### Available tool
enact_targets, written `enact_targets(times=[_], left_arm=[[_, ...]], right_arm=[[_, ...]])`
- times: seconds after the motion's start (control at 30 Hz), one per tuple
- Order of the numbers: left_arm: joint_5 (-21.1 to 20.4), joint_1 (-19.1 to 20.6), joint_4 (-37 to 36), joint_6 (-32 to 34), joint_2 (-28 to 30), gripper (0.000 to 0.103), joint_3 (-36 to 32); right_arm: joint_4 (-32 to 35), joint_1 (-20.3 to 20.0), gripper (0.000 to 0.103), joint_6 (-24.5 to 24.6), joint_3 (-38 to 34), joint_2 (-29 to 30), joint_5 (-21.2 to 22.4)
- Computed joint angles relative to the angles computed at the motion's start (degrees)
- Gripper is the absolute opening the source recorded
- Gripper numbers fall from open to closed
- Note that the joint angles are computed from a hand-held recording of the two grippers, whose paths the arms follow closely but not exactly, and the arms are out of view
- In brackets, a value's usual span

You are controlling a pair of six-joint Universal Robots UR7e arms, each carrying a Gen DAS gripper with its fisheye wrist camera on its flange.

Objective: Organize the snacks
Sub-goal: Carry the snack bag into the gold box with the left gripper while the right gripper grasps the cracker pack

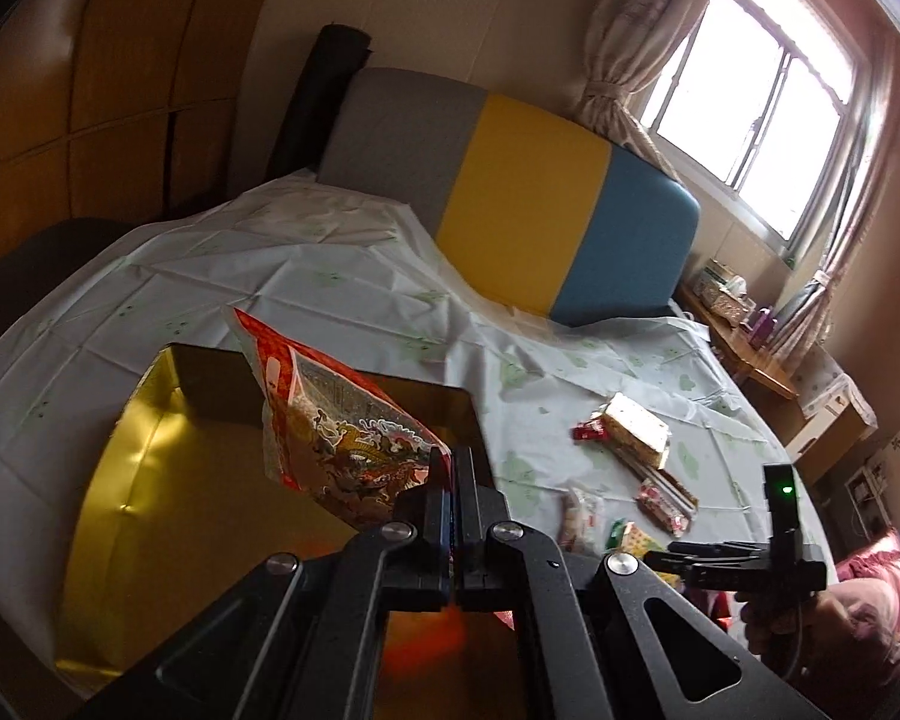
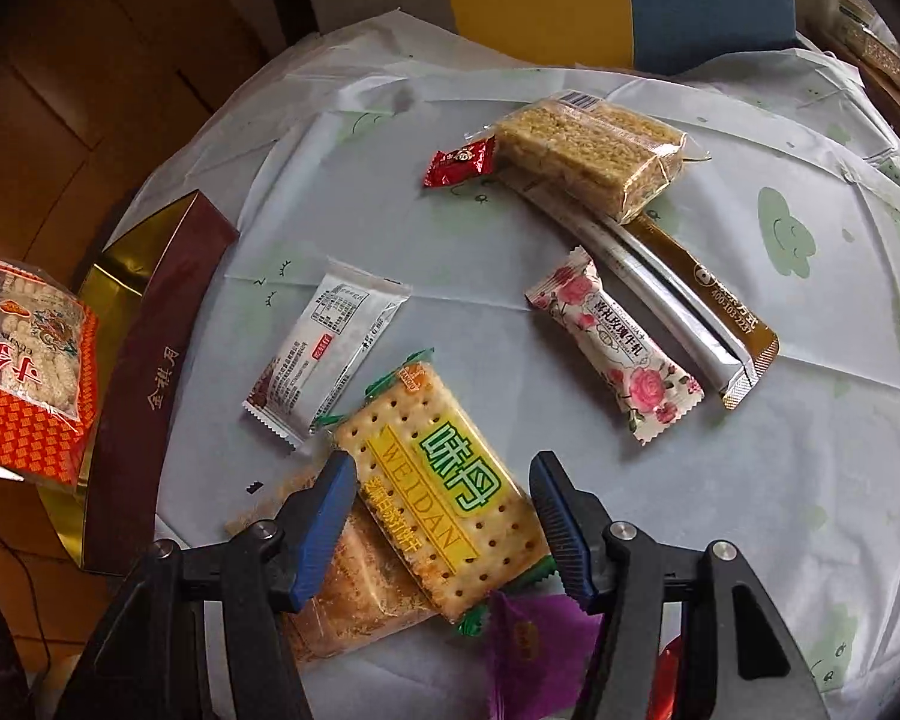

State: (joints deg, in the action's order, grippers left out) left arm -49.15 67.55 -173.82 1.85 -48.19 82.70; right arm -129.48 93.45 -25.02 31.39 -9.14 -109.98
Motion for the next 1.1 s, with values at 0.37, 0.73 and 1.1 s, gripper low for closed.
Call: enact_targets(times=[0.37, 0.73, 1.1], left_arm=[[11.05, 3.64, -0.15, -7.29, -4.27, 0.005, 4.8], [18.73, 3.84, -2.18, -12.55, -6.17, 0.005, 8.37], [18.31, 1.41, -12.21, -5.14, -6.99, 0.009, 11.66]], right_arm=[[-6.23, -0.24, 0.061, 1.99, 3.3, -2.11, -0.63], [-6.58, -0.37, 0.057, 4.33, 2.15, -2.37, -3.61], [-4.42, -0.26, 0.057, 3.12, 1.98, -1.93, -3.72]])
